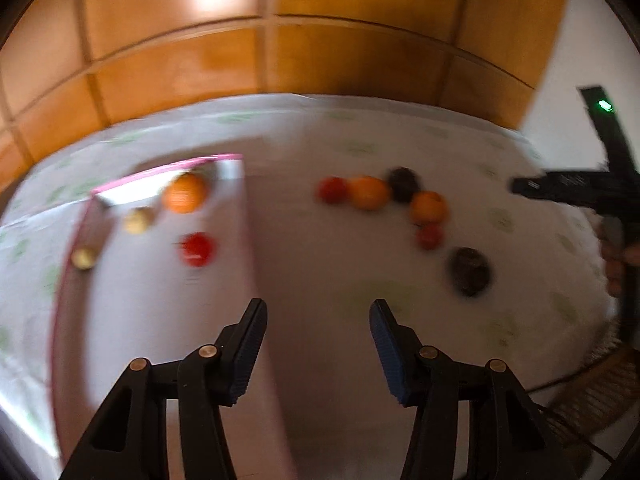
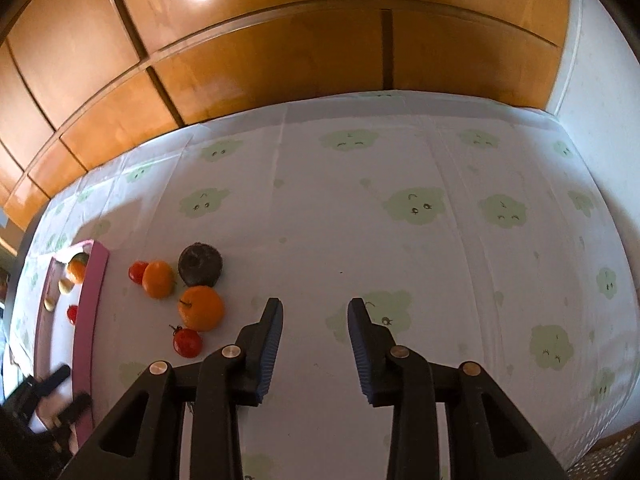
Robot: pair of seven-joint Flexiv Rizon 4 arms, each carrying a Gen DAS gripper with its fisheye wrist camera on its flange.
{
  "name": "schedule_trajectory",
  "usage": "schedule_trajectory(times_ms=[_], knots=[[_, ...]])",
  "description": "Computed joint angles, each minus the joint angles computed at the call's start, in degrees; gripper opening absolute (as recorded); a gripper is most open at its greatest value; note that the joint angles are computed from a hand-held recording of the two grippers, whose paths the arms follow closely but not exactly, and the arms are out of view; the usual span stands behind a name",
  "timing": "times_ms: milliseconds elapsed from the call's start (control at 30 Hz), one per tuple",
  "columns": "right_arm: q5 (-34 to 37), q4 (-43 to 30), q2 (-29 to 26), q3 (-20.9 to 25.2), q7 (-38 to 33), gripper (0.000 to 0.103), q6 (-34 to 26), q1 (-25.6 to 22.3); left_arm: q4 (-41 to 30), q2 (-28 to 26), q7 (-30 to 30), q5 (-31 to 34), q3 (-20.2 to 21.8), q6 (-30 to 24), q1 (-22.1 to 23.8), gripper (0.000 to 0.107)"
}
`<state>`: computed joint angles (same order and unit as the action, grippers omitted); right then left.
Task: Organize fruits
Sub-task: 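Reach the left gripper to the dark brown round fruit and close on it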
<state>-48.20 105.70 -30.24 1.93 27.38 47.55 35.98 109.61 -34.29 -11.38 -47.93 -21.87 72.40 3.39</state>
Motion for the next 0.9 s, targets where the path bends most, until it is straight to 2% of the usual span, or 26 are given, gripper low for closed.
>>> schedule_trajectory(times_ms=[200,300,400,600,667,700,733,767,900], knots=[[-1.07,1.34,0.92,-0.24,3.19,0.034,1.04,-0.22,-1.56,0.4,-0.81,4.09,1.66,-10.92,-3.21,0.057],[-1.55,1.57,1.03,-0.22,3.95,0.034,1.65,-0.38,-2.41,-0.03,-1.04,5.06,2.48,-13.18,-5.56,0.06],[-2.2,1.78,1.2,-0.33,4.48,0.034,1.9,-0.44,-4.13,-1.43,-3.89,7.17,3.91,-14.28,-8.63,0.062],[-3.6,2.11,1.33,-0.46,5.69,0.034,3.25,-0.79,-6.77,-4.49,-8.36,11.99,5.2,-11.08,-12.52,0.063],[-4.0,2.06,1.3,-0.52,5.66,0.034,3.33,-0.77,-7.4,-5.09,-9.97,14.3,5.74,-11.15,-12.94,0.06],[-4.06,2.03,1.29,-0.5,5.56,0.034,3.29,-0.78,-7.13,-5.42,-10.25,14.98,5.59,-9.53,-13.14,0.058],[-4.07,2.02,1.28,-0.46,5.42,0.034,3.29,-0.84,-5.75,-5.42,-8.81,14.6,4.03,-5.7,-12.53,0.05],[-4.02,2.07,1.29,-0.43,5.39,0.034,3.27,-0.88,-5.23,-5.64,-8.26,14.95,3.1,-3.68,-12.21,0.049],[-3.55,2.28,1.36,-0.26,5.33,0.034,3.16,-1.0,-2.53,-4.87,-6.83,12.77,-1.62,-1.79,-7.44,0.048]])
